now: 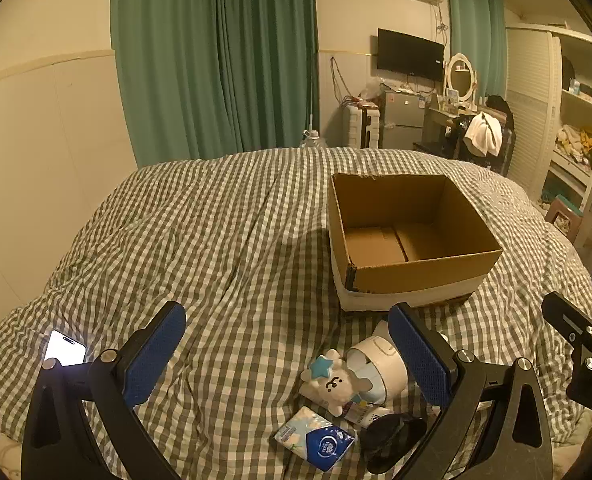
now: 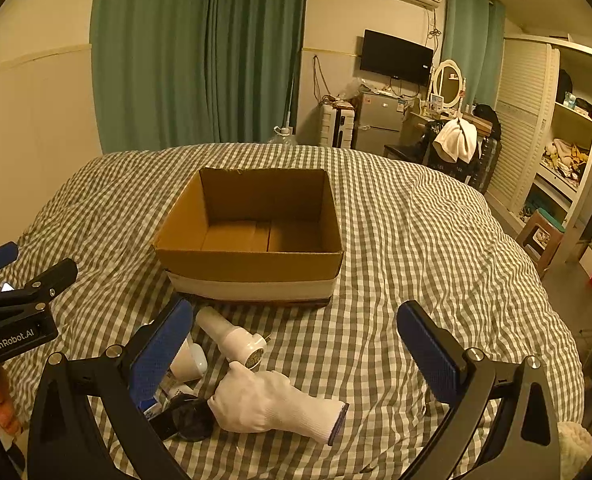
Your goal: Organize objects
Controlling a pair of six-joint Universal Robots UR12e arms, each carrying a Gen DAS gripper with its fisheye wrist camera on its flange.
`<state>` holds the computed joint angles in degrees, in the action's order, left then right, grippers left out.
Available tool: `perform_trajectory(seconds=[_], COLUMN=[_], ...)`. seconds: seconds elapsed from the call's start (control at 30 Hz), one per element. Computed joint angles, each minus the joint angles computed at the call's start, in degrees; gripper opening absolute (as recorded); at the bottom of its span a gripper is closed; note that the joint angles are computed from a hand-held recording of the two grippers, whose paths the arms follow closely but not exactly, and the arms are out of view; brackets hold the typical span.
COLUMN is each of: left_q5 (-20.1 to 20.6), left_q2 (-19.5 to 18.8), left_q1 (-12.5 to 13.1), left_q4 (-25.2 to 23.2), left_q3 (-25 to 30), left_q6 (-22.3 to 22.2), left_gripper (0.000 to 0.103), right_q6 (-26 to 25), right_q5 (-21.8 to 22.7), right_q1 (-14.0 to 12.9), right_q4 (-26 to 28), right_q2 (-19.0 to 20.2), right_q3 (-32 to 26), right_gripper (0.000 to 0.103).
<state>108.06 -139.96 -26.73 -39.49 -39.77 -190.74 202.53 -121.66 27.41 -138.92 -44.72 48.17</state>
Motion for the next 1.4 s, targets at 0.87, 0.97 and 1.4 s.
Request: perform_trajectory(seconds=[0.87, 0.97, 1.4], left_q5=[-0.42, -0.84, -1.07], left_q2=[0.25, 0.43, 2.32], left_q1=[0.06, 0.11, 0.52], left_q4=[-0.89, -0.92, 0.56], left_q3=[-0.16, -0.17, -2.85], left_q6=[-0.7, -0.89, -0.75], left_gripper=[0.103, 0.103, 0.103], right_q6=[-0.34, -0.33, -1.69], right_q5=[1.36, 1.86, 0.95], right_q1=[0.03, 0.07, 0.6], right_q4=[0.04, 0.41, 1.21], right_q2=[0.0, 0.09, 0.17], right_q3=[0.11, -0.09, -0.98], right_gripper=[0.103, 0.103, 0.103])
